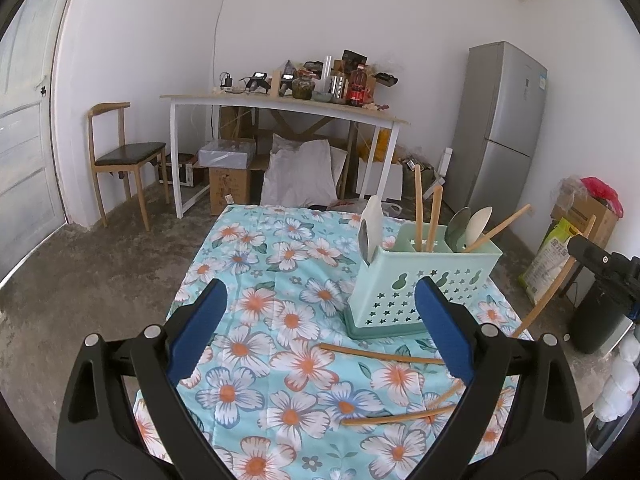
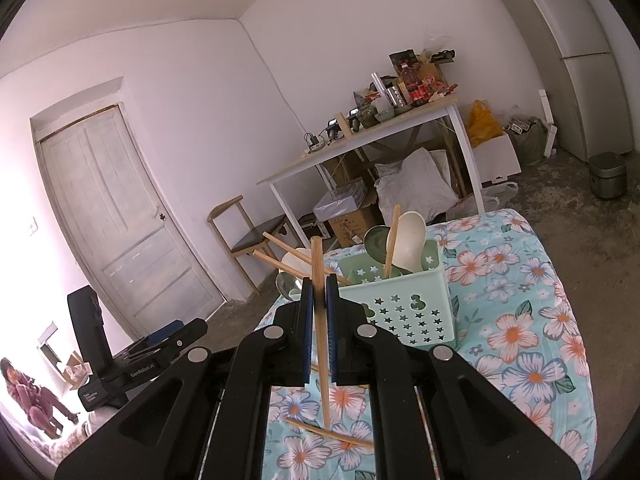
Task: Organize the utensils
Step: 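Insert the chopstick into the green holder and open the right tool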
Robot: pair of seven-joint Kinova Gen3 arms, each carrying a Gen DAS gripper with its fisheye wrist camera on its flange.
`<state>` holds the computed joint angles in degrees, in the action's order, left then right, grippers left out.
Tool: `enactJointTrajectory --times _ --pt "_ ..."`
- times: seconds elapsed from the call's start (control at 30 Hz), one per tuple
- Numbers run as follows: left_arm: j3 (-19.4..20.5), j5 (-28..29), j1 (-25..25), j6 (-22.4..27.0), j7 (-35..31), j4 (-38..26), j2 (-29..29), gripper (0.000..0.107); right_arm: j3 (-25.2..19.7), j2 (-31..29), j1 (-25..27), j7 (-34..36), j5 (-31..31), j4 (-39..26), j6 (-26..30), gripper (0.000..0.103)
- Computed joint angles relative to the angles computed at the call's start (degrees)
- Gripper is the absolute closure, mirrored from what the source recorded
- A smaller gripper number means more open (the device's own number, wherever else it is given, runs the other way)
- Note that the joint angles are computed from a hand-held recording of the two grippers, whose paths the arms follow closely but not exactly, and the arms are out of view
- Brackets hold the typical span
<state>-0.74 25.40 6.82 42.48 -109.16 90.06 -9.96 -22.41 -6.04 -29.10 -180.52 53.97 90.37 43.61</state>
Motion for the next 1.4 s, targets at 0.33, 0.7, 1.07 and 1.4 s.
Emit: enactJointTrajectory --times 0.33,0.7,1.07,1.4 --pt "0.02 -0.19 -0.07 -0.63 0.18 0.65 -0.02 0.016 1.60 0.85 0.52 3.72 -0.31 -3.04 -2.38 0.096" --pt "-2.48 2.71 -1.06 -0.84 -1.98 1.35 -0.26 0.016 8.26 7.38 1.65 15.09 -2.91 -15.14 -9.96 0.096" --pt "-3.85 4.30 -4.04 -0.20 -2.52 1.28 0.92 0.016 16.31 16.53 -3.21 27.56 -7.29 -30.83 -3.42 0.096" --pt "-3.52 5.72 -5.87 0.68 -2.92 0.98 1.99 0.016 22.51 23.06 -8.52 36.89 -11.79 -40.38 7.26 0.083"
